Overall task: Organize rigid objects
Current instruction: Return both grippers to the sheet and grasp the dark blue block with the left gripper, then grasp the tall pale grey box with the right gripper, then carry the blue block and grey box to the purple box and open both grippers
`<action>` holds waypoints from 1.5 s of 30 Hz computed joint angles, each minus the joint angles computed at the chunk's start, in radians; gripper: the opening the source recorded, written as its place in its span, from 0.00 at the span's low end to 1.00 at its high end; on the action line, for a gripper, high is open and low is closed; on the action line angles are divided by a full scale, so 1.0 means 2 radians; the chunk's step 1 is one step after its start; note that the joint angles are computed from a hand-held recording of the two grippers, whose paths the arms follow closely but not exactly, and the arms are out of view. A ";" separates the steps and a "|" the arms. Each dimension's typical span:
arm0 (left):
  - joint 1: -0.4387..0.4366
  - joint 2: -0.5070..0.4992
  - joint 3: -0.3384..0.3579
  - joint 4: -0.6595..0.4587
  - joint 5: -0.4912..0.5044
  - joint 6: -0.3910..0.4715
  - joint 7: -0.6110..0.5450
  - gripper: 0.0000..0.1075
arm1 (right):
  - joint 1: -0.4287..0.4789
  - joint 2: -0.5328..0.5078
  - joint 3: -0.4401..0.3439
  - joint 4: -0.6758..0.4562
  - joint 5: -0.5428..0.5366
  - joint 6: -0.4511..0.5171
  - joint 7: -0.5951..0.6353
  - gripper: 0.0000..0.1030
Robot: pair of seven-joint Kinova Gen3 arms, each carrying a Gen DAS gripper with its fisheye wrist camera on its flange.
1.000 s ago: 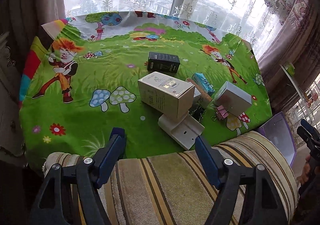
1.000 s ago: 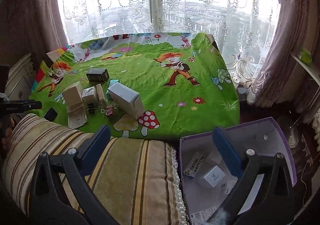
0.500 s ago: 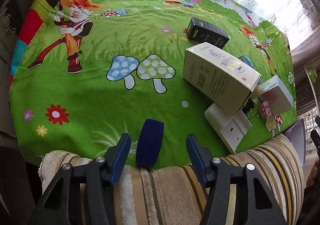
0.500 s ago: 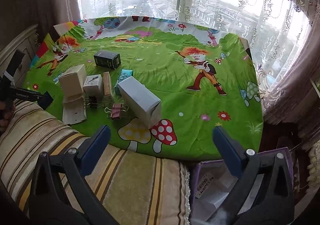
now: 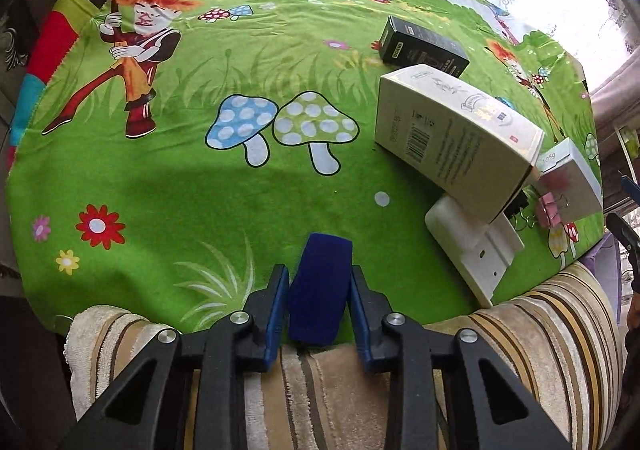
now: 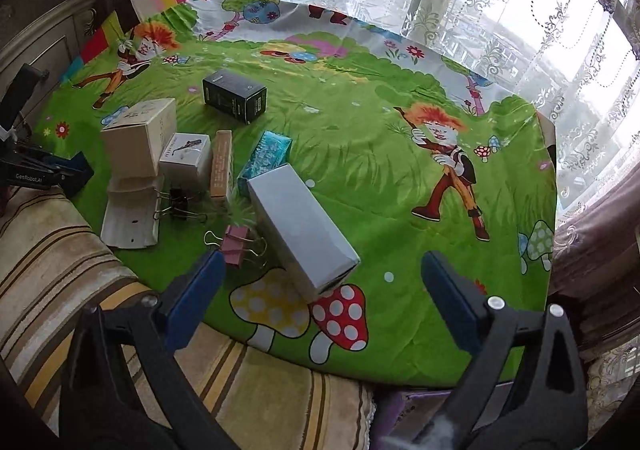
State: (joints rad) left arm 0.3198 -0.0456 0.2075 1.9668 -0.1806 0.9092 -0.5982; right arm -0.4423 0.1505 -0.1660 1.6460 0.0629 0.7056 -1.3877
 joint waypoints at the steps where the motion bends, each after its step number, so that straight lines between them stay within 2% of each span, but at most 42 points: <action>1: 0.000 -0.002 0.000 0.002 0.001 -0.003 0.000 0.28 | 0.001 0.006 -0.002 -0.006 -0.003 0.004 0.007 0.95; 6: -0.003 -0.008 0.001 0.010 0.003 -0.011 0.001 0.28 | -0.001 0.037 0.000 -0.033 -0.009 0.022 0.022 0.92; 9: -0.004 -0.011 0.001 0.012 0.004 -0.013 0.001 0.28 | 0.005 0.051 -0.003 -0.046 -0.026 0.029 0.035 0.87; 12: -0.006 -0.013 0.001 0.015 0.005 -0.018 -0.001 0.28 | 0.002 0.063 0.000 -0.057 -0.032 0.039 0.032 0.73; 14: -0.007 -0.015 0.002 0.016 0.006 -0.021 0.000 0.28 | 0.000 0.067 0.002 -0.060 -0.034 0.044 0.025 0.54; 15: -0.008 -0.015 0.003 0.017 0.005 -0.023 0.002 0.28 | 0.001 0.067 0.003 -0.058 -0.036 0.042 0.024 0.51; 17: -0.008 -0.018 0.006 0.019 0.002 -0.023 0.009 0.28 | 0.003 0.062 0.003 -0.051 -0.040 0.035 0.021 0.37; 21: -0.008 -0.030 0.016 0.024 -0.016 -0.024 0.036 0.26 | 0.012 0.048 0.003 -0.034 -0.053 0.020 0.011 0.37; 28: -0.010 -0.067 0.053 0.031 -0.073 -0.019 0.127 0.26 | 0.024 -0.004 0.005 0.013 -0.065 -0.012 -0.016 0.37; 37: -0.007 -0.082 0.106 0.015 -0.108 -0.022 0.183 0.26 | 0.029 -0.081 0.003 0.082 -0.034 -0.044 -0.075 0.37; 41: 0.005 -0.079 0.122 0.004 -0.116 -0.031 0.198 0.26 | 0.039 -0.110 0.007 0.105 -0.046 -0.048 -0.071 0.37; 45: 0.022 -0.070 0.124 -0.004 -0.110 -0.063 0.199 0.26 | 0.048 -0.135 0.014 0.122 -0.068 -0.043 -0.057 0.37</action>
State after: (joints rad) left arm 0.3638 -0.1851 0.4554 1.9586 -0.4007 0.7836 -0.1997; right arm -0.3462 -0.1194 -0.1381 1.8900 -0.0734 0.6187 -1.5016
